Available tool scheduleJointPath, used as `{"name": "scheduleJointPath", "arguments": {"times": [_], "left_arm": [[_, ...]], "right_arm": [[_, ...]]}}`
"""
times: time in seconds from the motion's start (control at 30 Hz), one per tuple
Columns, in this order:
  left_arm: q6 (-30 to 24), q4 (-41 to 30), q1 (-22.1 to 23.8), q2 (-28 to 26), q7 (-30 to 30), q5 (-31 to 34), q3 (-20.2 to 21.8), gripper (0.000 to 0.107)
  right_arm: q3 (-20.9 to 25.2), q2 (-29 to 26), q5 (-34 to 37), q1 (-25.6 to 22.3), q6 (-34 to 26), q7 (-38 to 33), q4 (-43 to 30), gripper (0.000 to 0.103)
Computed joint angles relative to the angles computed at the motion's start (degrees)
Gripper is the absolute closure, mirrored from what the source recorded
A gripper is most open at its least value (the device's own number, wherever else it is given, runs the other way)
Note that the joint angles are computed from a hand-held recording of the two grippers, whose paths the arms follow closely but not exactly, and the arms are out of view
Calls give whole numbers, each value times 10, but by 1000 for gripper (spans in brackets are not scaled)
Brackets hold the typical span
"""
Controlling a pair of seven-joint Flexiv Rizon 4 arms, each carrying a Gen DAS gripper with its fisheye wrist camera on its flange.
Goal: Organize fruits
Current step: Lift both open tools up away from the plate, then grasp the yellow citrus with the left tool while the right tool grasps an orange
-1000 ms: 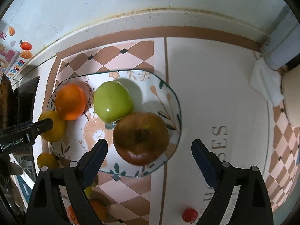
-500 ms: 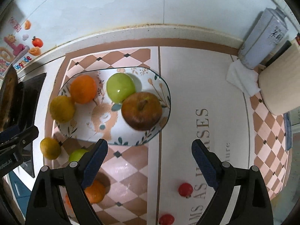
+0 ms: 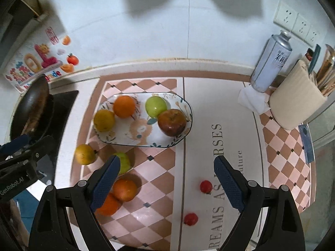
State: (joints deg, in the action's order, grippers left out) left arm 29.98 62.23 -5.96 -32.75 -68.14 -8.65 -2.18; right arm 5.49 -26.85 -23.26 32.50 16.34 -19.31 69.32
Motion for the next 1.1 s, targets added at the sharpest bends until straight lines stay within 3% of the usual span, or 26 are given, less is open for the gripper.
{"name": "scheduleJointPath", "arguments": {"times": [0.27, 0.73, 0.9, 0.93, 0.97, 1.1], "left_arm": [[62, 107, 20, 82, 47, -40, -9, 22], [100, 172, 33, 130, 78, -81, -7, 22], [86, 151, 29, 109, 59, -57, 1, 20], [83, 144, 30, 101, 53, -50, 4, 8], [82, 141, 29, 95, 47, -42, 6, 4], [55, 109, 20, 57, 3, 19, 30, 4]], "right_arm": [[3, 35, -46, 33, -17, 51, 17, 10], [19, 60, -81, 53, -33, 104, 32, 10], [34, 46, -12, 29, 21, 87, 42, 10], [38, 40, 9, 22, 38, 79, 48, 10], [40, 33, 27, 18, 52, 73, 50, 10], [58, -7, 122, -8, 135, 38, 62, 10]]}}
